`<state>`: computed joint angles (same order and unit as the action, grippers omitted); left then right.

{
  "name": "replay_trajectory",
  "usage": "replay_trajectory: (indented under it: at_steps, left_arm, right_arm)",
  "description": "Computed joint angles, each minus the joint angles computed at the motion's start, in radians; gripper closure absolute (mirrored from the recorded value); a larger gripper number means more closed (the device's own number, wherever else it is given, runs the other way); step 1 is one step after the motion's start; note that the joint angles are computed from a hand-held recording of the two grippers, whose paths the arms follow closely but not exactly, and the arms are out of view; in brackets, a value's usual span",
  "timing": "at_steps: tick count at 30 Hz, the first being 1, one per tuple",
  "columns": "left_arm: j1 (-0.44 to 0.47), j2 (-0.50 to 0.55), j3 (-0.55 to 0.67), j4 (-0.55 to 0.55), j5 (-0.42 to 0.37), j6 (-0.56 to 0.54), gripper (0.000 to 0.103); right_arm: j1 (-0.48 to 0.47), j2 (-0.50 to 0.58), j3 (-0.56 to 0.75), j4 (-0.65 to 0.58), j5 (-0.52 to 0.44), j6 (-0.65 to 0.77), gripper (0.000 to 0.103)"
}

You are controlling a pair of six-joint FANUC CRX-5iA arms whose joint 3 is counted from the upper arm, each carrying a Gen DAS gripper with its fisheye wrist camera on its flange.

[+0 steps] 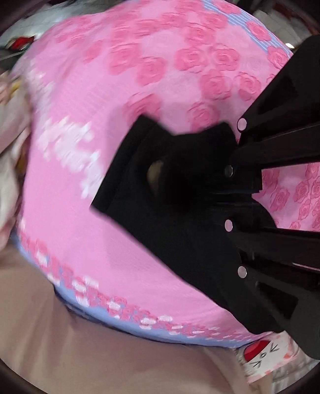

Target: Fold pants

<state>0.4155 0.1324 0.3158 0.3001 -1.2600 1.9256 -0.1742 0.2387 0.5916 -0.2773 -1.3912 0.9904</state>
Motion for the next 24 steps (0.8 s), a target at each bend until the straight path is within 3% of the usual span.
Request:
replay_trajectory:
  at_steps: [1, 3, 7, 11, 14, 17, 19, 21, 22, 24]
  left_arm:
    - [0.005, -0.003, 0.009, 0.015, 0.017, -0.014, 0.093]
    - [0.005, 0.002, 0.050, 0.038, 0.034, -0.077, 0.093]
    - [-0.013, 0.049, 0.145, -0.055, -0.074, -0.152, 0.090]
    - [0.002, 0.033, 0.043, -0.036, -0.091, -0.153, 0.089]
    - [-0.021, 0.026, 0.006, -0.090, -0.101, -0.125, 0.087]
    - [-0.022, 0.000, -0.041, -0.100, -0.059, -0.108, 0.085]
    - [-0.024, -0.001, -0.037, -0.112, -0.066, -0.113, 0.081]
    - [-0.038, 0.005, -0.001, -0.177, -0.090, -0.106, 0.073]
    - [-0.042, 0.003, 0.006, -0.199, -0.093, -0.102, 0.069]
    - [-0.040, 0.001, 0.019, -0.235, -0.115, -0.101, 0.062]
  right_arm:
    - [-0.013, -0.045, 0.010, -0.061, 0.104, 0.076, 0.100]
    - [-0.024, -0.079, 0.040, -0.102, 0.178, 0.175, 0.100]
    - [-0.050, -0.076, -0.006, -0.044, 0.134, 0.245, 0.100]
    - [-0.084, 0.003, -0.092, -0.042, -0.015, 0.244, 0.099]
    - [-0.064, -0.060, -0.209, -0.020, 0.108, 0.234, 0.088]
    - [-0.066, -0.073, -0.218, -0.018, 0.109, 0.198, 0.084]
    - [-0.062, -0.064, -0.203, 0.010, 0.090, 0.192, 0.070]
    - [-0.070, -0.063, -0.205, 0.023, 0.114, 0.203, 0.070]
    - [-0.055, -0.059, -0.210, 0.084, 0.121, 0.186, 0.077]
    - [-0.035, -0.034, -0.211, 0.187, 0.097, 0.133, 0.077]
